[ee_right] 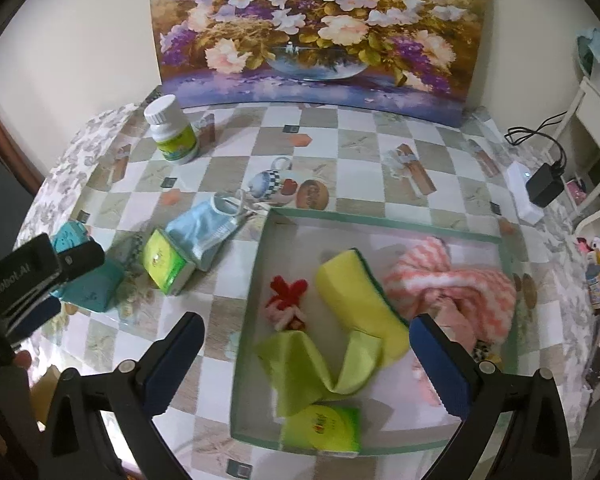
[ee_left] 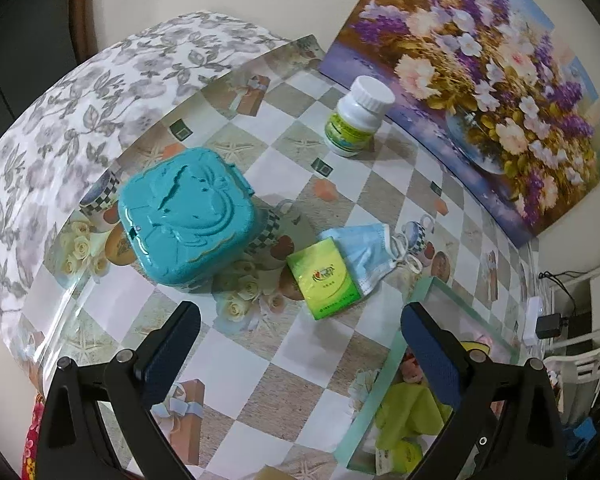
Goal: Organize soft objects
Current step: 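Move the left gripper to the green tissue pack and grasp it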
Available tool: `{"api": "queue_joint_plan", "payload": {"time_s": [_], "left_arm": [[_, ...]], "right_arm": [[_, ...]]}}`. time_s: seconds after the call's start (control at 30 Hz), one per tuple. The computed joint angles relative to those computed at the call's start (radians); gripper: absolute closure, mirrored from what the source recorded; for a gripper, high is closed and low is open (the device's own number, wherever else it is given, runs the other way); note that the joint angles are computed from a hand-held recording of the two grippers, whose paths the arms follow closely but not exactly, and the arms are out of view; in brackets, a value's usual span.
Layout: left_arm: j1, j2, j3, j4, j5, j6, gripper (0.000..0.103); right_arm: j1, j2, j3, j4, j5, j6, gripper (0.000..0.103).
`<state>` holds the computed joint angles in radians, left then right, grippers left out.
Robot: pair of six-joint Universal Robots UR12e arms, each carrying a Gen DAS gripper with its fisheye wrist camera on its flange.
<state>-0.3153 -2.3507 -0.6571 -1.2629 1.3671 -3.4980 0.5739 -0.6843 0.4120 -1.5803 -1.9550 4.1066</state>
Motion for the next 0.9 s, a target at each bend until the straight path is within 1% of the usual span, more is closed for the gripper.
{"api": "queue_joint_plan", "payload": {"time_s": [0.1, 0.33, 0.4, 0.5, 0.6, 0.73, 0.83, 0.9], "left_arm": [[0.001, 0.001, -0.005, 0.005, 0.005, 0.000, 0.003], [0.006, -0.003, -0.011, 0.020, 0.003, -0.012, 0.003], [0.007, -0.011, 0.001, 0.003, 0.006, -0.011, 0.003], [0.011, -0.025, 0.023, -0.030, -0.020, -0.012, 0.003], [0.010, -0.049, 0.068, -0.096, -0.029, 0.011, 0.003], [0.004, -0.072, 0.105, -0.128, -0.033, 0.023, 0.003], [-0.001, -0.093, 0.136, -0.140, -0.029, 0.029, 0.003], [-0.003, -0.102, 0.149, -0.134, -0.034, 0.029, 0.003]], "right_arm": [[-0.004, 0.003, 0.003, -0.020, 0.021, 0.005, 0.000], [-0.009, 0.026, -0.026, -0.038, 0.033, 0.002, 0.000], [-0.010, 0.035, -0.039, -0.040, 0.035, -0.006, 0.000], [-0.011, 0.052, -0.065, -0.044, 0.032, -0.027, 0.000], [-0.012, 0.071, -0.094, -0.049, 0.028, -0.054, 0.000], [-0.016, 0.088, -0.114, -0.067, 0.039, -0.089, 0.000], [-0.018, 0.106, -0.143, -0.059, 0.034, -0.097, 0.000], [-0.021, 0.108, -0.142, -0.073, 0.039, -0.103, 0.000]]}}
